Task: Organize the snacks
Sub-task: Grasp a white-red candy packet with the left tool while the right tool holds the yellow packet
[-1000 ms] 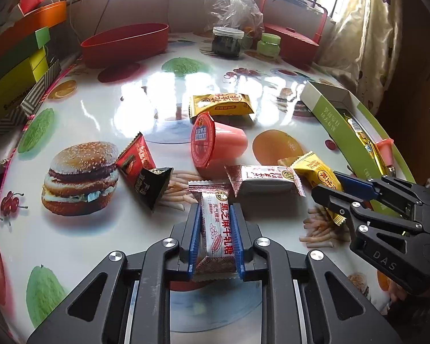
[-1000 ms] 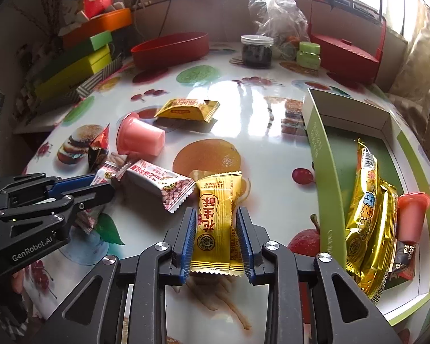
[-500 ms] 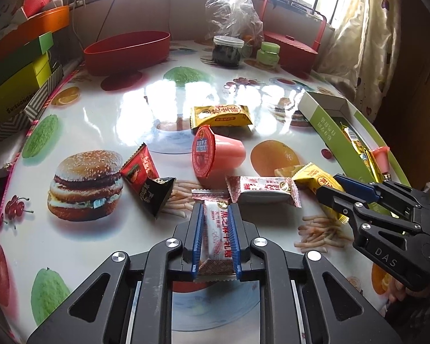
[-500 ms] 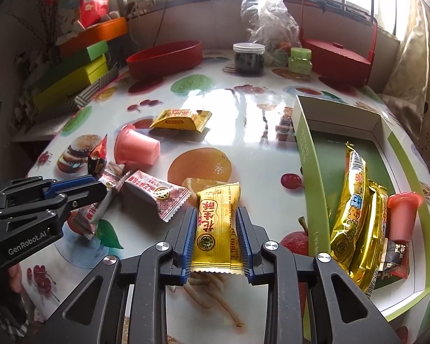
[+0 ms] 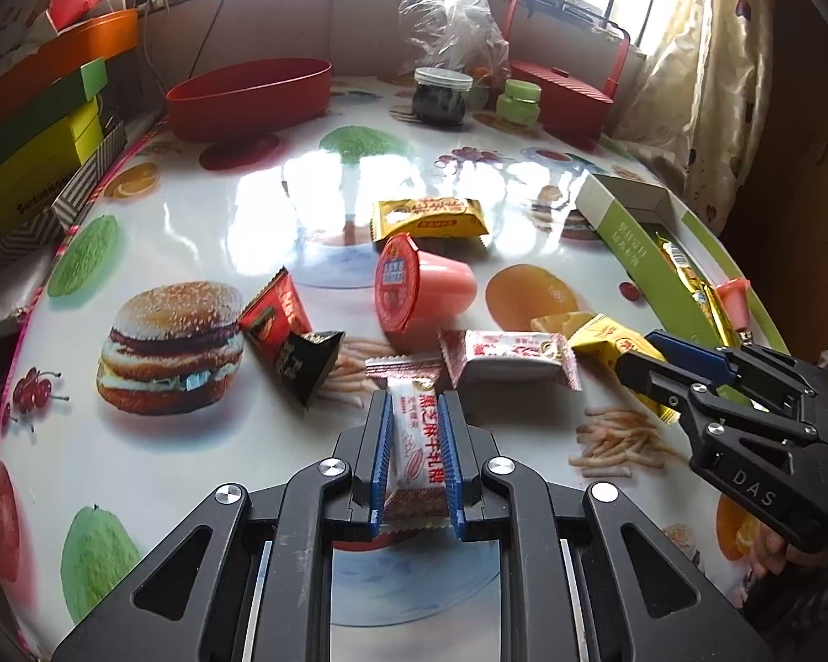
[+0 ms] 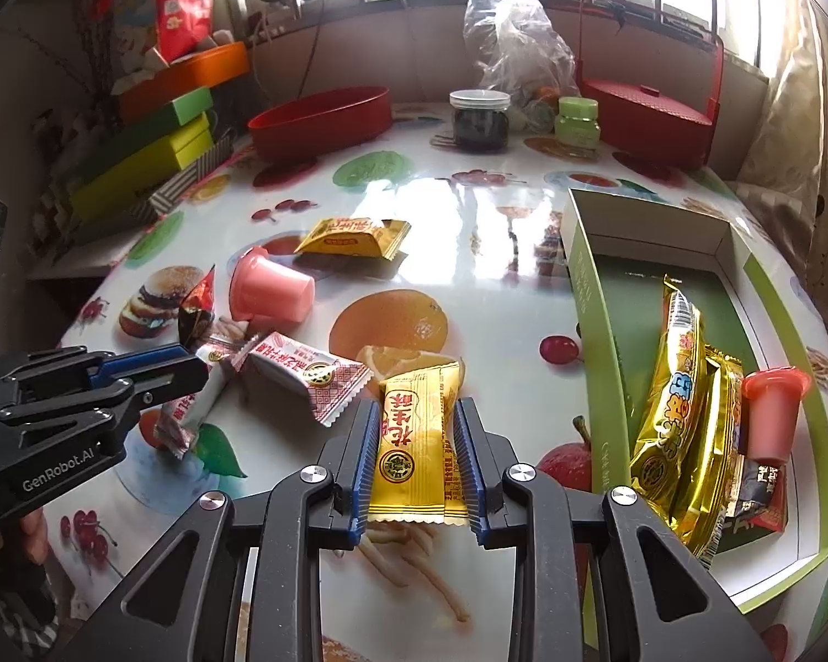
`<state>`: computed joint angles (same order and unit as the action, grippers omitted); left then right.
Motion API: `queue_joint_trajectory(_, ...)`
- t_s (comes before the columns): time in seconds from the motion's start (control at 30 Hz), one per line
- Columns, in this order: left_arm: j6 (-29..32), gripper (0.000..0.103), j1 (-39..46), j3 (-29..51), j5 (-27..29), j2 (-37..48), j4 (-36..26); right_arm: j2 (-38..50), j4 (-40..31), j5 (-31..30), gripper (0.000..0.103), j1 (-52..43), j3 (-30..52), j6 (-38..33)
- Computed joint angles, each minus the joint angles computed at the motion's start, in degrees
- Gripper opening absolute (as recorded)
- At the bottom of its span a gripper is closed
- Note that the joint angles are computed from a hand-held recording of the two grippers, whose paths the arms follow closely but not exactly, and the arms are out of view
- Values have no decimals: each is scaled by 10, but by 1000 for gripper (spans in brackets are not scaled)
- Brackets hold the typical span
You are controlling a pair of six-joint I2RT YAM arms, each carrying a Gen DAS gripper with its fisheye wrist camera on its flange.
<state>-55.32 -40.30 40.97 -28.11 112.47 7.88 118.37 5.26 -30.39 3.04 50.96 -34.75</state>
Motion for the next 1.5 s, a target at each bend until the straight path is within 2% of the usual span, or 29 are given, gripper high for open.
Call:
queue_joint_trajectory(0.27,-3,18,5,-14,15,-2,20,9,-10,6,26,5,8,-3)
queue_joint_trajectory(0.33,-4,26,4,1,8,3,-7,12,-13,9,26,7,10,-4)
queue_joint_trajectory(0.43,-7,27,13,23,30,26,-31,12,-13,7,26,7,10,-5)
queue_joint_trajectory(0.47,-7,27,7,26,17,28,-34,13,-13,9,26,7,10,-5)
queue_joint_trajectory(0.67,-3,27,5,33,11,36,-41,22,-22,15,27,10,19,-9)
queue_joint_trajectory(0.7,0,26,4,37,7,37,-48,23,-24,16,27,11,20,-9)
queue_joint_trajectory(0.73,1,20,3,40,3,40,-51,25,-24,18,27,13,22,-8)
queue_joint_trajectory(0.97,6,19,3,32,3,28,-43,15,-12,9,25,8,13,-10)
queue_joint_trajectory(1.0,6,19,1,33,0,24,-47,14,-13,7,21,7,13,-12)
queue_joint_trajectory(1.5,31,19,-16,36,-28,-40,-58,-27,-22,-45,21,-28,5,-6)
